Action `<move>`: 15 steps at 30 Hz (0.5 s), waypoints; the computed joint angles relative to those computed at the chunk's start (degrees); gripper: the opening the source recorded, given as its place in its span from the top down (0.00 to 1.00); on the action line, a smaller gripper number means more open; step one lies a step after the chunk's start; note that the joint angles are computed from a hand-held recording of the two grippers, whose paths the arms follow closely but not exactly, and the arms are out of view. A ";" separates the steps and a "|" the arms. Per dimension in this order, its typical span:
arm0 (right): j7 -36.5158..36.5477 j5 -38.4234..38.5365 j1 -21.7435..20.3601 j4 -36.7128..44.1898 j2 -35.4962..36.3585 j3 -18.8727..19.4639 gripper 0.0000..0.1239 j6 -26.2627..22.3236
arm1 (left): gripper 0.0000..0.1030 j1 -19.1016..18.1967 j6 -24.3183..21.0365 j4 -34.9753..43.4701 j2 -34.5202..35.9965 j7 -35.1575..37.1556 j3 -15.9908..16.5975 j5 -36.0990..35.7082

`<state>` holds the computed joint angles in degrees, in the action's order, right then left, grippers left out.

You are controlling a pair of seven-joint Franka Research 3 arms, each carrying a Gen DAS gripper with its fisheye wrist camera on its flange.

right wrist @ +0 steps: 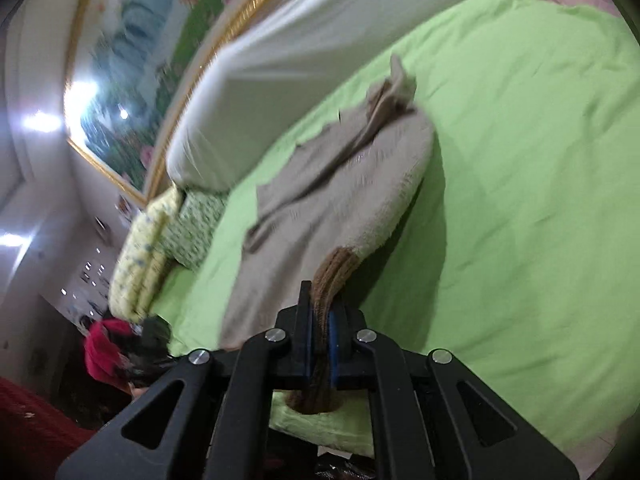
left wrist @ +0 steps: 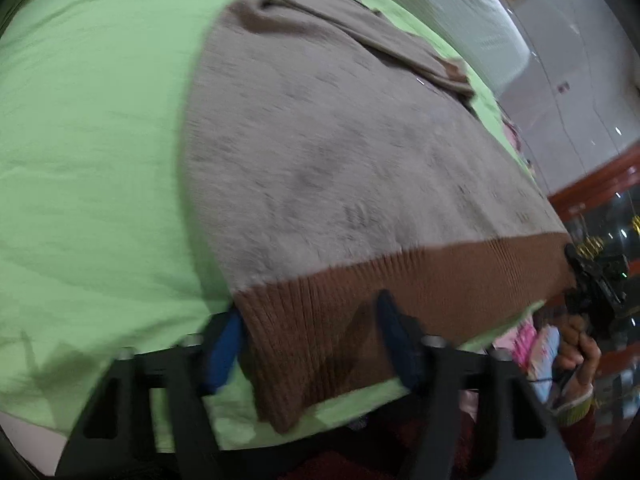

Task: Fold small clothes
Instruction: 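Grasp the brown hem with the left gripper while the right gripper grasps the hem too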

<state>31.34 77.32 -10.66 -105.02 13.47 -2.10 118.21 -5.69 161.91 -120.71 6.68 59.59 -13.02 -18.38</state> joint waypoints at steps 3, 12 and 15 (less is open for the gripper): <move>1.03 -1.31 -0.27 -0.87 0.00 -0.46 0.94 0.27 | 0.88 0.32 -0.11 1.54 1.93 4.78 -1.89 -4.42; 1.66 -1.17 -1.64 0.37 2.20 -0.14 0.94 -2.30 | 0.91 1.93 12.50 -2.99 -2.37 23.35 -6.50 -27.06; 0.33 1.10 -2.68 2.81 3.85 0.63 0.94 -5.16 | 0.91 1.90 15.03 -0.84 -2.47 36.20 -7.08 -42.13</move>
<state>31.67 78.42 -13.34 -102.21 17.31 -1.47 113.04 -3.79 176.94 -121.55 4.21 95.79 -20.11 -60.52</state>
